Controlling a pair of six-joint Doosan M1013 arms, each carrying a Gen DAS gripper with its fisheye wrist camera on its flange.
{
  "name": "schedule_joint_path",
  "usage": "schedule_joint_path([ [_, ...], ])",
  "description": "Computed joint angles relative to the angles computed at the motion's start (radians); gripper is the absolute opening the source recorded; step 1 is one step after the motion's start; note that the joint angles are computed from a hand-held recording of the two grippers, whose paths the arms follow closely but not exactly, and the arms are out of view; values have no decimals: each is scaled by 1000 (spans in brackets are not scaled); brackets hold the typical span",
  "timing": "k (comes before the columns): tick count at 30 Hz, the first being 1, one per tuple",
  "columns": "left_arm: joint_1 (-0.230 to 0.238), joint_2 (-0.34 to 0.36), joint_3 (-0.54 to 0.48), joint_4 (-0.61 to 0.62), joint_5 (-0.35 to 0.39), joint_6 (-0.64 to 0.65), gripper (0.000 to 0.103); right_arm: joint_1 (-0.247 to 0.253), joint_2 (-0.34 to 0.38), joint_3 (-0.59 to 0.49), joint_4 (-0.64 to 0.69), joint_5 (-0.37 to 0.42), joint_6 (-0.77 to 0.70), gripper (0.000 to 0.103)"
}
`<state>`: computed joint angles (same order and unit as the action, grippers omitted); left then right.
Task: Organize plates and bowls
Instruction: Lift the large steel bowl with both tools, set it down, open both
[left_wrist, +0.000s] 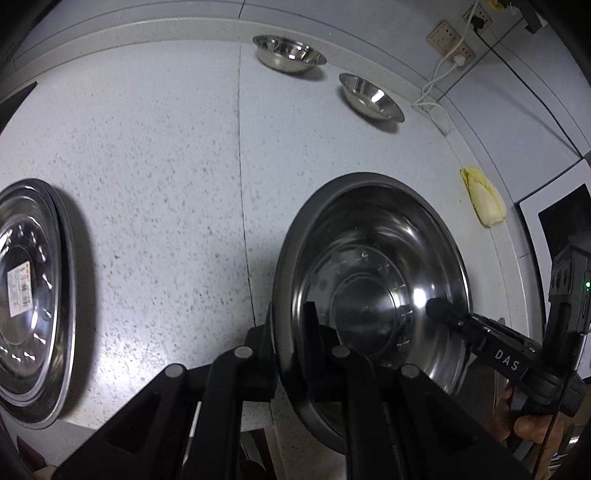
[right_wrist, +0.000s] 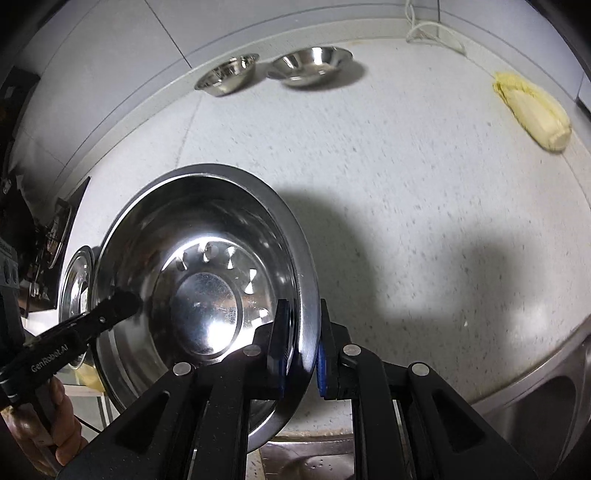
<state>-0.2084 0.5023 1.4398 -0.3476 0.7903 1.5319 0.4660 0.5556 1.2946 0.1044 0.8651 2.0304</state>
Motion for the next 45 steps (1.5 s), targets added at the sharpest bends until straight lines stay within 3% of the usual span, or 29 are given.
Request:
schedule_joint_path([
  [15,-3,18,-4,21,-15,27,14,2,10,-3,-16,10,-3,11],
  [18,-8,9,6,48,-48,25,17,6,8,0,-24,7,12,11],
  [20,-8,4,8,51,-61,27,26,5,10,-2,-22,2,14,11],
  [28,-6,-6,12,92,-74,4,26,-1,-8,10,-29,-30,21,12],
  [32,4,-6,-2,104,-46,0,33,-4,-18,6,-46,-39,29,13],
  [37,21,1,-44,94,18,11,34,-11,-34,-17,-89,-55,43,23],
  [41,35,44,-148,56,108,9,34,-19,-30,-66,-129,-47,41,29],
  [45,39,139,-342,29,201,-4,34,-40,13,-176,-171,-12,34,46],
])
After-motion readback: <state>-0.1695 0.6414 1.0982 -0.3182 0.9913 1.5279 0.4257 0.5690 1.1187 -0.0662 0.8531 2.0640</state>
